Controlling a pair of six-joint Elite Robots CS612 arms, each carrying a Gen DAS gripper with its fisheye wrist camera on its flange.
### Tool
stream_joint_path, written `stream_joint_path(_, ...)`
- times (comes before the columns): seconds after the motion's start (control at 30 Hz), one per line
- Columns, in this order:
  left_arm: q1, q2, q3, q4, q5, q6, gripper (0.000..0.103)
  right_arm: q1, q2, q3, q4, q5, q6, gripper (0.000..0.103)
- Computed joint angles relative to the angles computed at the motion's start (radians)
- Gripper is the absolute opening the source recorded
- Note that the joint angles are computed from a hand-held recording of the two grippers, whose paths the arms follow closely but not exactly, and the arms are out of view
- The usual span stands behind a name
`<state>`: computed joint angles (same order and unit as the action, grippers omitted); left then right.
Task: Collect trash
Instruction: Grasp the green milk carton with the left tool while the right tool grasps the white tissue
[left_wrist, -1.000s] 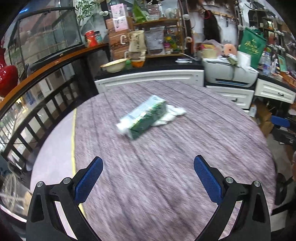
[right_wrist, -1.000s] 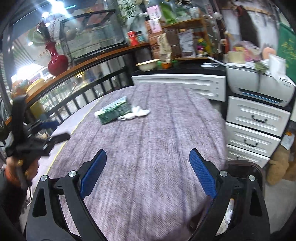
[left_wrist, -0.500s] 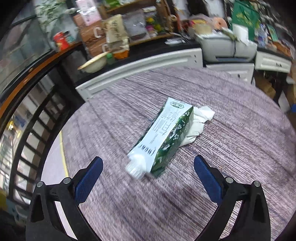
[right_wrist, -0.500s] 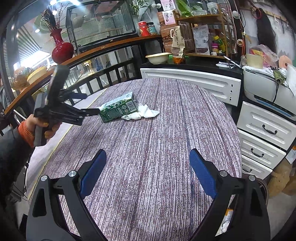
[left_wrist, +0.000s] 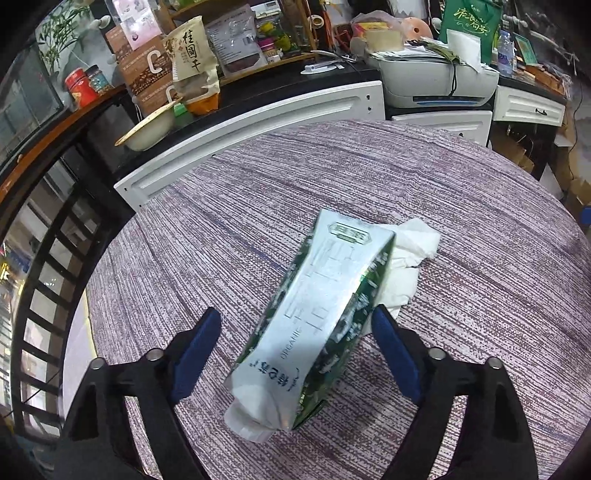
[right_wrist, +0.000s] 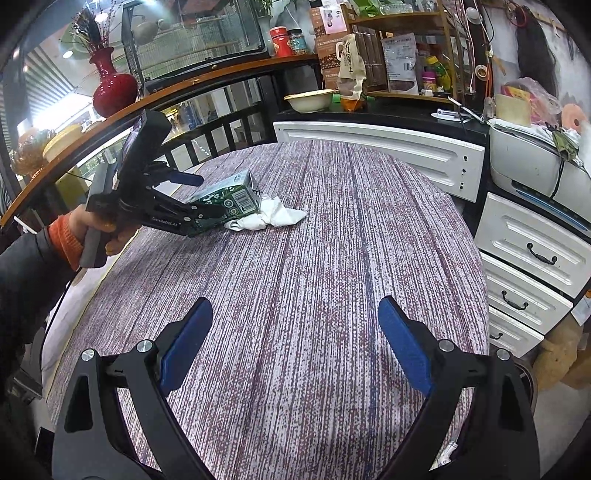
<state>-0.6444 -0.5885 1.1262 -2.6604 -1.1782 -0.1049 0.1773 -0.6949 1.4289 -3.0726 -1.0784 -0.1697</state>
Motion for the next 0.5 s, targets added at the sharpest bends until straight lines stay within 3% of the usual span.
stream_joint_path(0.03, -0.001, 0.001, -0.001, 0.009, 0.004, -0.008, 0.066, 0.002, 0.003, -0.008, 0.011, 0.001, -0.006, 0.09)
stream_joint_path(0.17, -0.01, 0.015, -0.014, 0.003, 0.051, -0.013, 0.065, 0.012, 0.017, -0.039, 0.045, -0.003, -0.026, 0.09)
stream_joint_path(0.3, -0.014, 0.005, 0.005, -0.025, 0.073, -0.084, 0.053, 0.024, 0.034, -0.078, 0.078, -0.005, -0.037, 0.09)
stream_joint_path(0.5, -0.022, -0.031, 0.079, -0.086, 0.094, -0.198, 0.052, 0.051, 0.062, -0.148, 0.139, -0.03, -0.094, 0.09)
